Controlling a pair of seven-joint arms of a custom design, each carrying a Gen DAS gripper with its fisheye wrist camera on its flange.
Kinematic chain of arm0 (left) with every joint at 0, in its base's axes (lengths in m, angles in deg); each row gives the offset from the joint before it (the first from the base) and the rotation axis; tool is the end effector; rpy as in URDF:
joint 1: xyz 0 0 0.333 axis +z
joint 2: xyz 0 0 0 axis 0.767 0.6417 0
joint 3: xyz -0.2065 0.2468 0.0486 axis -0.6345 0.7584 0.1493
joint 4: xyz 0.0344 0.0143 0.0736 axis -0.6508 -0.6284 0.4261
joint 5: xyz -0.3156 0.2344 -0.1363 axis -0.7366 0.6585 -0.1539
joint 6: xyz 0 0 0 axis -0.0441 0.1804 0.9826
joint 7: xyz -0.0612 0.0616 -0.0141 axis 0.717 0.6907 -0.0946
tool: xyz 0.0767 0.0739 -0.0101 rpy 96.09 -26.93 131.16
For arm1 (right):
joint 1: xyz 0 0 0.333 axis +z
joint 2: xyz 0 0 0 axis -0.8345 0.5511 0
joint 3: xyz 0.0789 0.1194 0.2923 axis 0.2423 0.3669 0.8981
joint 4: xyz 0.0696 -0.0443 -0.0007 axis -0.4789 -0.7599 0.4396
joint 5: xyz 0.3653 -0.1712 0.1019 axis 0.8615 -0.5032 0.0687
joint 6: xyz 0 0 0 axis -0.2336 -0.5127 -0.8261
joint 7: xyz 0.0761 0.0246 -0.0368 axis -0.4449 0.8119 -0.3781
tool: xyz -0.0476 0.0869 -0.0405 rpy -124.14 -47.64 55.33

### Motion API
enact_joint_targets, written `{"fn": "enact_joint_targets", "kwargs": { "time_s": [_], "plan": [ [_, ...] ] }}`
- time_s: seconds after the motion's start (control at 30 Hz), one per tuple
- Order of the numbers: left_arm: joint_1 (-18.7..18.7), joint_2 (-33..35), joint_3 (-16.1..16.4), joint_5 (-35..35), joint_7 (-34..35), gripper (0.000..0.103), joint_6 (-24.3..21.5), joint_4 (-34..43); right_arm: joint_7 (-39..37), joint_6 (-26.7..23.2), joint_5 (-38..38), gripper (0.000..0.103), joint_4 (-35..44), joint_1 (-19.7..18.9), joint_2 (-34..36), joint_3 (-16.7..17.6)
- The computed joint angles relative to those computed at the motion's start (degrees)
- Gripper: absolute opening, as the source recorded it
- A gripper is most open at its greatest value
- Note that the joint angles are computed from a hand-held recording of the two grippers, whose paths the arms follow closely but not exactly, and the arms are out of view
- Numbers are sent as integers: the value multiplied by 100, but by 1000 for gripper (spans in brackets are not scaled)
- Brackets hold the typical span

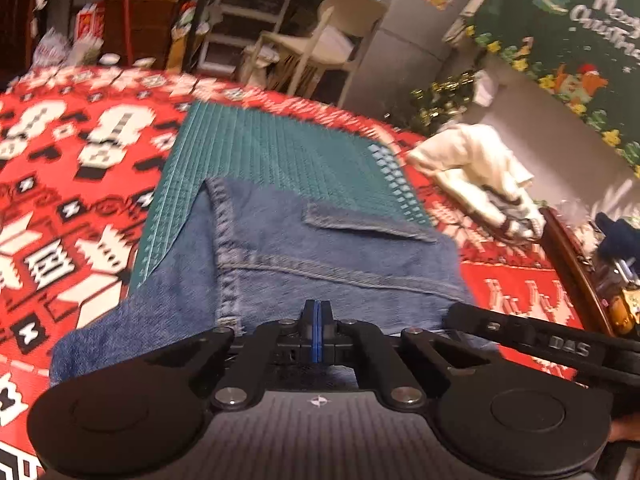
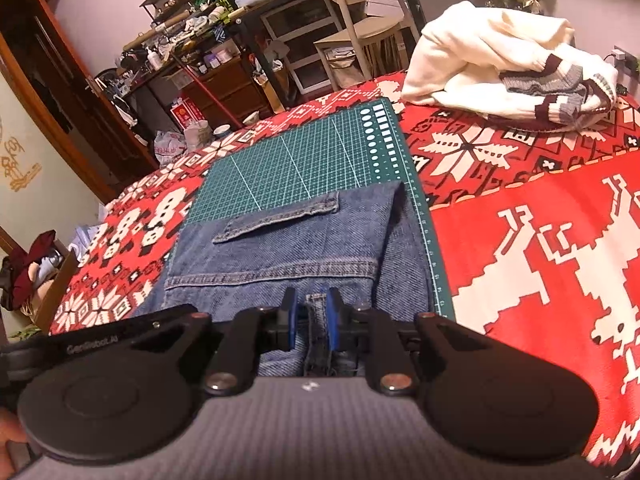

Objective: Fold clothes
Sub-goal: 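Pinch the shorts edge again with both tools and smooth it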

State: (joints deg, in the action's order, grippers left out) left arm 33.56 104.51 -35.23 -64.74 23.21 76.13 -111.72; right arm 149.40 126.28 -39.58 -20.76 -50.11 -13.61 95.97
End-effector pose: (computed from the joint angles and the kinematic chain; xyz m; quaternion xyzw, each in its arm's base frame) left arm 0.6745 -0.3151 0.4943 -0.6580 0.6358 -0.3851 0.1207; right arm 0.6703 0.1207 0.4829 -0.6288 0.6552 -0.0918 0.4085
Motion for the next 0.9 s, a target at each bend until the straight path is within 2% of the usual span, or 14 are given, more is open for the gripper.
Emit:
{"fn": "enact_joint_targets", "kwargs": {
  "time_s": [0.07, 0.2, 0.3, 0.5, 0.6, 0.83, 0.9],
  "plan": [
    [77, 4, -128, -94, 205, 0, 97, -13, -105, -29, 71, 16, 54, -20, 38, 38],
    [90, 119, -163, -237, 299, 2, -214, 158, -88, -62, 47, 16, 112, -4, 95, 39],
    [141, 120, -209, -418, 322, 2, -200, 140, -20, -83, 80, 16, 117, -15, 95, 39],
    [25, 9, -76, -287, 189, 2, -11, -5, -75, 75, 173, 16, 40, 8, 23, 87],
    [-10, 23, -37, -209, 136, 2, -99, 41, -120, 161, 227, 16, 11, 36, -18, 98],
    [-74, 12, 17, -34, 16, 2, -95, 58, 336, 281, 2, 17, -12, 147, -21, 20],
    [-45, -21, -12, -81, -31, 2, 5, 4, 337, 278, 177, 17, 12, 86, -15, 88]
  ]
}}
